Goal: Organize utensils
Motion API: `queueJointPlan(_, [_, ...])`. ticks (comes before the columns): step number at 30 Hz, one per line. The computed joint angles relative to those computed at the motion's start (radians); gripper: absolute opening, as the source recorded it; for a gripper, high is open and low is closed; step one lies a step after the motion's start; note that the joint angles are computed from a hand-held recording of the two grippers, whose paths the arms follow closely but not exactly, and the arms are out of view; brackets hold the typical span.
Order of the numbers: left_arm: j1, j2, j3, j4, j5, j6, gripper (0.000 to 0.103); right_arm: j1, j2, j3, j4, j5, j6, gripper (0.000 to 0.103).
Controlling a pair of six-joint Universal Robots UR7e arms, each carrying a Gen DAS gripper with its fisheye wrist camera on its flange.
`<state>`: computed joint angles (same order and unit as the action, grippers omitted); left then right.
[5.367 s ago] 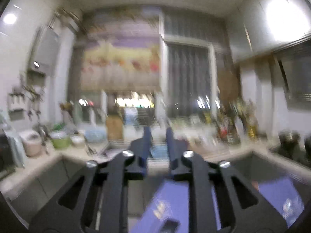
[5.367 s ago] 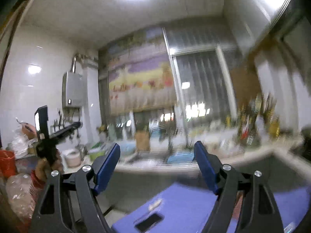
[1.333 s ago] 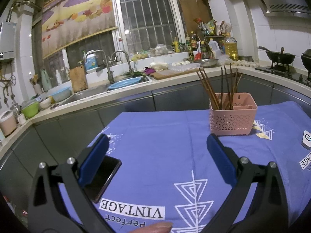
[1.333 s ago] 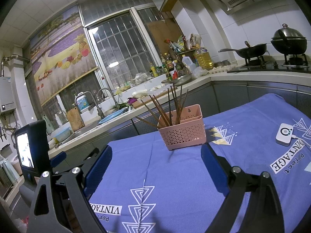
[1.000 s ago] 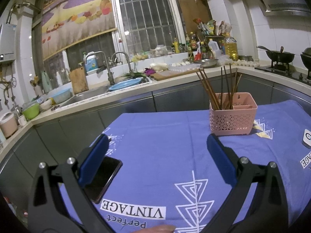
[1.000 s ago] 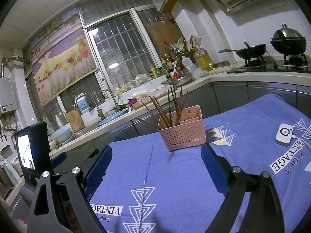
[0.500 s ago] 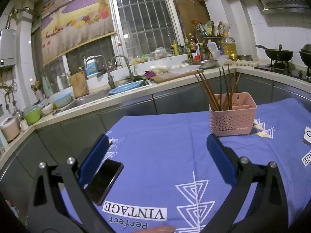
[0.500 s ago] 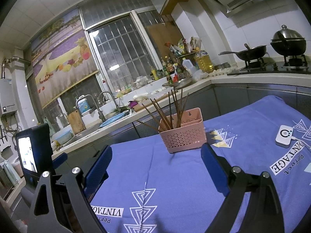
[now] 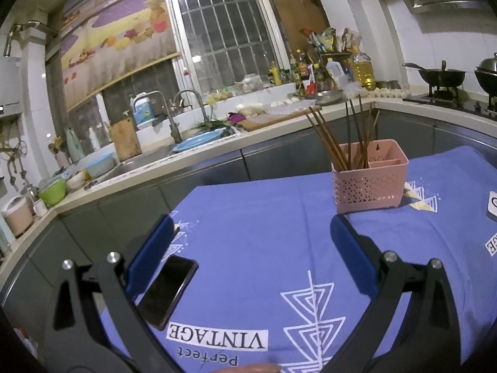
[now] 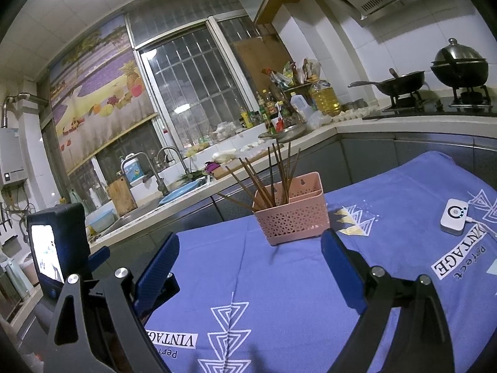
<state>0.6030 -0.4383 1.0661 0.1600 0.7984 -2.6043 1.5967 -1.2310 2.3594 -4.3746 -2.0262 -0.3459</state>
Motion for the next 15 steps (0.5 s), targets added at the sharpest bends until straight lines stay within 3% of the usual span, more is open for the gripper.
queueJointPlan(15, [-0.003,0.028,-0.037,0.052,-0.015,-0.014,0.097,0.0,0.001,0.001,-0.002,0.0,0.002,0.091])
